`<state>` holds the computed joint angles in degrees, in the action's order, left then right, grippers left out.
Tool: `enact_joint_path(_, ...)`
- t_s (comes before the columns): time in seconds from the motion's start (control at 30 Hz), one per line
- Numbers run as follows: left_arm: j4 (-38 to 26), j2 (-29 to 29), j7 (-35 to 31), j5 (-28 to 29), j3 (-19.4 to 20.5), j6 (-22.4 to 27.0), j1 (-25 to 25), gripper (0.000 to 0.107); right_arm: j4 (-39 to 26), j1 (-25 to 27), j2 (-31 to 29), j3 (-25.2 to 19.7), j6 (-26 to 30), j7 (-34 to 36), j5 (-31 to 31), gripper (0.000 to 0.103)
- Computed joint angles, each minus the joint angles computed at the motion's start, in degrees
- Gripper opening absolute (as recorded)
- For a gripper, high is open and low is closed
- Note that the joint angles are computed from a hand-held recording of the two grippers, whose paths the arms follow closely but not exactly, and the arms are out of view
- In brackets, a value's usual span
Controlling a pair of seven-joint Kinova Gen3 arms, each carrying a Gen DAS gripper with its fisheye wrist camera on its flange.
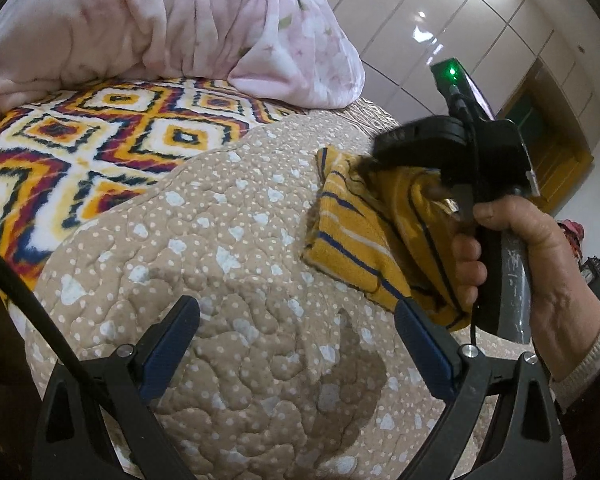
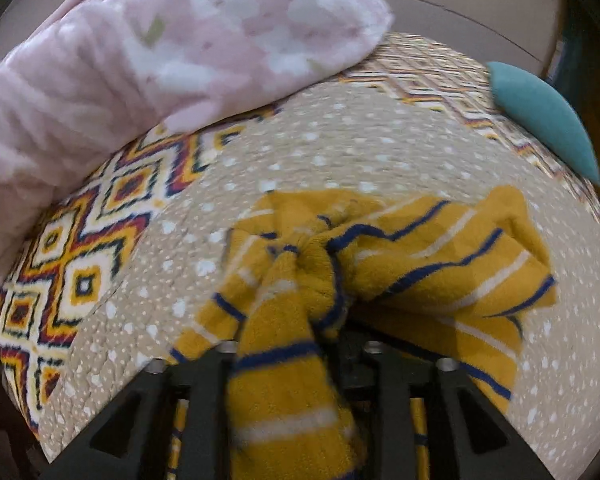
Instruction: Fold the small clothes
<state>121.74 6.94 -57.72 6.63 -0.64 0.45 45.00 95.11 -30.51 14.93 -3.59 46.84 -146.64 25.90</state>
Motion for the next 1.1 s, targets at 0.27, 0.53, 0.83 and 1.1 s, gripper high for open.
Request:
enact_joint_path(0.27,1.1,-0.5,0.8,-0.1,16.8,-1.1,-16.6,0.098,4.4,19.0,-5.6,-17.6,-13.4,18.1,-13.0,0.077)
enact_joint_path(0.53,-4.6,1.1,-5.0,2.2,24.4,2.3,-23.4,0.098,8.4,31.3,-14.1,-22.5,-16.8,30.7,-30.6,0.077)
enact_joint_path(0.83,-27.3,16.9,-3.6,-10.7,26.5,12.0,-23.4,0.056,19.7,35.1,-23.6,-17.5,-19.6,29.7,-30.2,0.077)
enact_joint_path(1.1,-19.9,16.5,-9.0,0.8,38.9,9.1,-36.5,0.008,24.8,33.1,-25.1,-11.0,-22.6,39.5,-39.7,0.077)
